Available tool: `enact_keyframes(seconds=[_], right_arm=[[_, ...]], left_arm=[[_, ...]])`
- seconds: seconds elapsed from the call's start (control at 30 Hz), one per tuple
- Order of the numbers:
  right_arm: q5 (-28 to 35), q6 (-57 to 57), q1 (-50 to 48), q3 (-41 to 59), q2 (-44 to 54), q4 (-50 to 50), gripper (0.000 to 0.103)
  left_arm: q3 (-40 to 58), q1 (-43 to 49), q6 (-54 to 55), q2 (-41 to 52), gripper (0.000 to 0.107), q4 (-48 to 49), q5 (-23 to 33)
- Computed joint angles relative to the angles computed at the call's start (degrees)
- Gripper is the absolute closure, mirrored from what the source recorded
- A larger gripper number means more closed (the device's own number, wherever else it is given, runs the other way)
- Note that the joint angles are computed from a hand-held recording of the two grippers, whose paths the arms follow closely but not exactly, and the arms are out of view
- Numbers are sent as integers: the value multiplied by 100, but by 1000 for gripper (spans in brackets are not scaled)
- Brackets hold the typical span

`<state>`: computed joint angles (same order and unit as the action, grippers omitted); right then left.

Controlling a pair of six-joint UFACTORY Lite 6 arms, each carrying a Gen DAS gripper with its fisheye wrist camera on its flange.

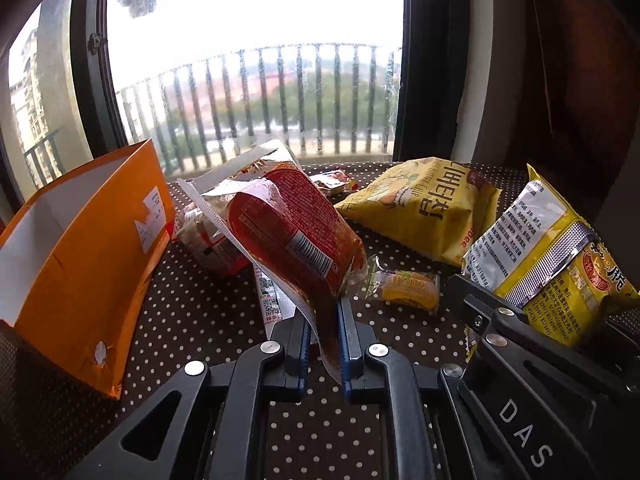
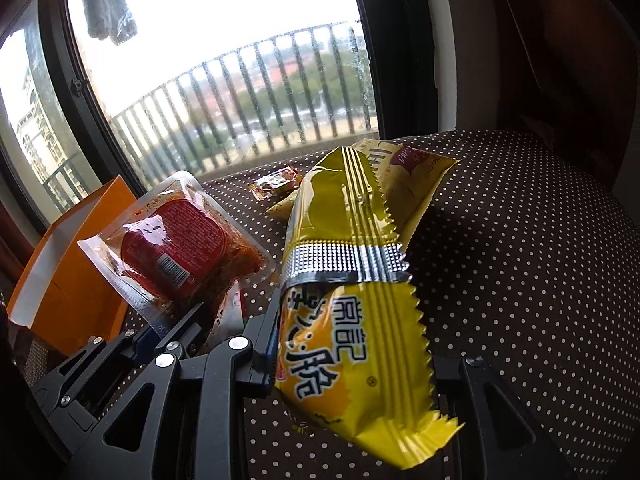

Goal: Organize snacks
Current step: 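Carry the red pack and yellow bar bag in both tools over the orange box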

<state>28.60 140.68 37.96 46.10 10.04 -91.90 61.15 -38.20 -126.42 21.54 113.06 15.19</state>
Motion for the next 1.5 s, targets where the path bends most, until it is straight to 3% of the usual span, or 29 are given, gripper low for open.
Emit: enact_keyframes(seconds=[0.37,0.8,1.13,1.5], right_arm=[[717,76,980,-535,-808,547,68],[2060,2,2434,-578,-1357,1380,68],[2709,-374,2986,195,-966,1714,68],[2705,-991,2845,1404,-89,1781,68]], left_arm=[[-1264,-124,-542,-1293,99,499,276],[-2599,-286,-116,-3130,99,158,417],[-3145,424,-1450,-3866,99,1867,37],[-3072,1472,-4673,-3710,98,5440,-196]])
